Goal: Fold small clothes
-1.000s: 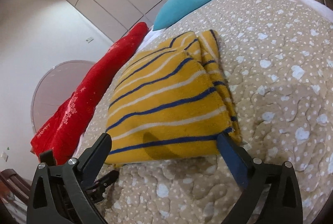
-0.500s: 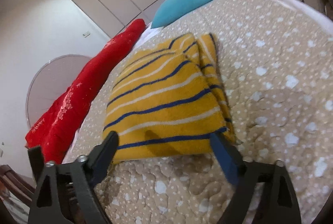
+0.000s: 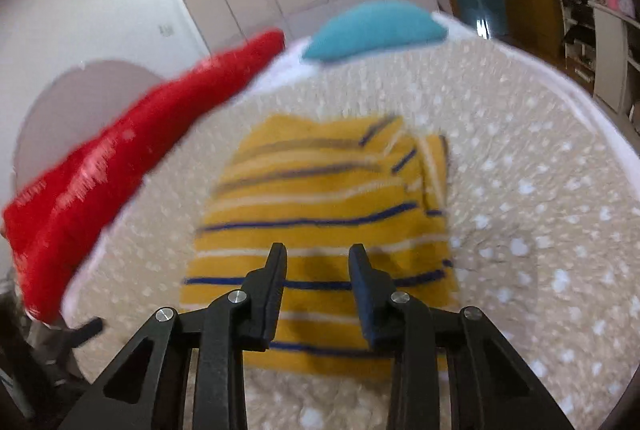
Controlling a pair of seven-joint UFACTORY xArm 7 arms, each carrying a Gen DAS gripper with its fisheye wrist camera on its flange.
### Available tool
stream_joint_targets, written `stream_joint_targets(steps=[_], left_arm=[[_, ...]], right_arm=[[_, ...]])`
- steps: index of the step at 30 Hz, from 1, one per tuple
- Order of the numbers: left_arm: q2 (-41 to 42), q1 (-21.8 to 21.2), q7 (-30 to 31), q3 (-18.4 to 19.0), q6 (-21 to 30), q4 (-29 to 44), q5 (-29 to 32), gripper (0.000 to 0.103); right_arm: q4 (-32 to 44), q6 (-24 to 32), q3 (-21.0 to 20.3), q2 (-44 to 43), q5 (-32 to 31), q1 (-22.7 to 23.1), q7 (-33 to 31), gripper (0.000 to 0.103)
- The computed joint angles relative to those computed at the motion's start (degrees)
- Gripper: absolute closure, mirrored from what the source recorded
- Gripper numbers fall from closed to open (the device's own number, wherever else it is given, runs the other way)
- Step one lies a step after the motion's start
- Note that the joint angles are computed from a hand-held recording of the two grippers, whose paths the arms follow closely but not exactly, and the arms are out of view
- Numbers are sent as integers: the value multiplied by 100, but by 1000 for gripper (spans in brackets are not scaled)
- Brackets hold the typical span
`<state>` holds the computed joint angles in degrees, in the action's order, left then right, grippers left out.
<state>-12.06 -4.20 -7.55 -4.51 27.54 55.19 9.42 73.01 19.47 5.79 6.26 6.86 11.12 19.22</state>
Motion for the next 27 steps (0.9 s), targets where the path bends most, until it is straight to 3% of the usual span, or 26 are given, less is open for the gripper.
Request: stream_joint_targets(steps=[2,4,7,10,14,19,21,23,25,27], left_arm=[[-18,8,26,21,-13,-27,-6,0],[1,27,33,43,-2,-16,-28,0],[55,33,36,59,11,6,-75,0],[78,38,-17,24,21,0,-18,0],[45,46,-101,-25,20,-33,145,0],[-39,88,-217,-66,-30,-85,375,0],[-60,83,-184,-52,-27,-100,381,0],[-66,63,-91,-17,-4,-105,315,0],[-58,61,-46,-8,-9,-118,287,0],[-33,47,-17,-5,0,-120,237,0]], right_arm=[[-228,-167,-109,-98,-420,66,322,76],[-301,146,-353,-239,-1337,248,1050,81],[-351,397,-255,-478,-1894,105,1640,81],[-259,12,-159,-540,-1352,-6,1160,80],[678,114,4,98,-619,-9,212,79],[2465,1130,-12,1482,-795,137,-351,79],[2882,1502,-230,1825,-935,212,-162,73],[2720,1343,-295,1793,-766,90,50,74],[2465,1284,-535,1616,-966,128,507,78],[2199,1208,-494,1418,-1051,32,654,79]])
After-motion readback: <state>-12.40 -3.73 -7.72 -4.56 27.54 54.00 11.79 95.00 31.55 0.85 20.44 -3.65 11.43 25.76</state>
